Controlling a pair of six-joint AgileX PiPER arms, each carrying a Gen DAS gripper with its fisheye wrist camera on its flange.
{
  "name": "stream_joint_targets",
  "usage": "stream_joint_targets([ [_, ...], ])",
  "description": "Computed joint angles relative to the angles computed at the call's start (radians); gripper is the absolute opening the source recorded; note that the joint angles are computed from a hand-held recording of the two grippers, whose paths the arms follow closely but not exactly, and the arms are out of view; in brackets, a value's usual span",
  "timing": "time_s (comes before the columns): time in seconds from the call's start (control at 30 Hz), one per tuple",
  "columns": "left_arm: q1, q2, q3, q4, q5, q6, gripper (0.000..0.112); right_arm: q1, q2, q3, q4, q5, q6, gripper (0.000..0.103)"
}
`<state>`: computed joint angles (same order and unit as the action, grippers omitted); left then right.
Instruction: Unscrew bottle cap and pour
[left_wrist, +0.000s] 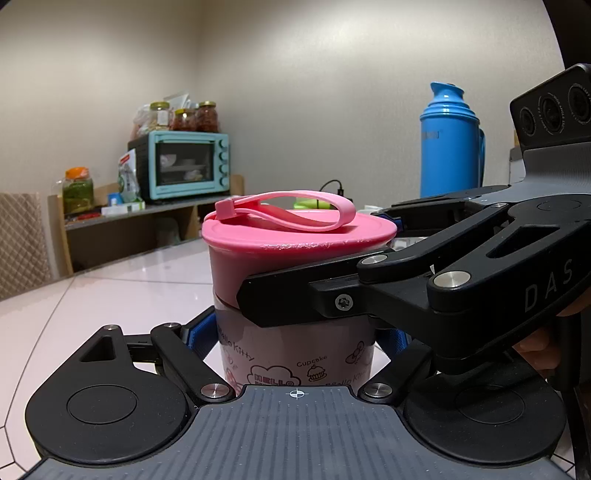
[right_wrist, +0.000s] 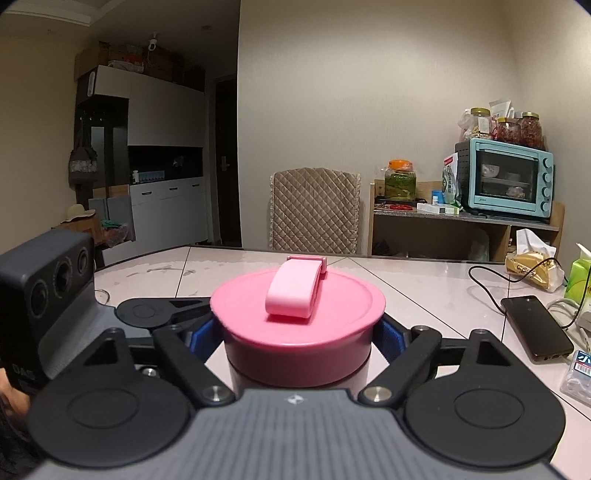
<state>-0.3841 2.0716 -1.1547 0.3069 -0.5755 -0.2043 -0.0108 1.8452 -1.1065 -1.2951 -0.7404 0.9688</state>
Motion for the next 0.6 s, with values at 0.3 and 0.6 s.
stream_joint_targets([
  [0.3,-0.003,-0.002,-0.001,0.004,0.004,-0.002,0.090,-0.020,0.024,-0.029,-0.042,-0.041,0.009,0.085],
  [0.6,-0.003,0.003,-0.014,0.013,0.011,-0.012,0.090,-0.114,0.176,-0.278,-0.302,-0.270,0.161,0.085],
])
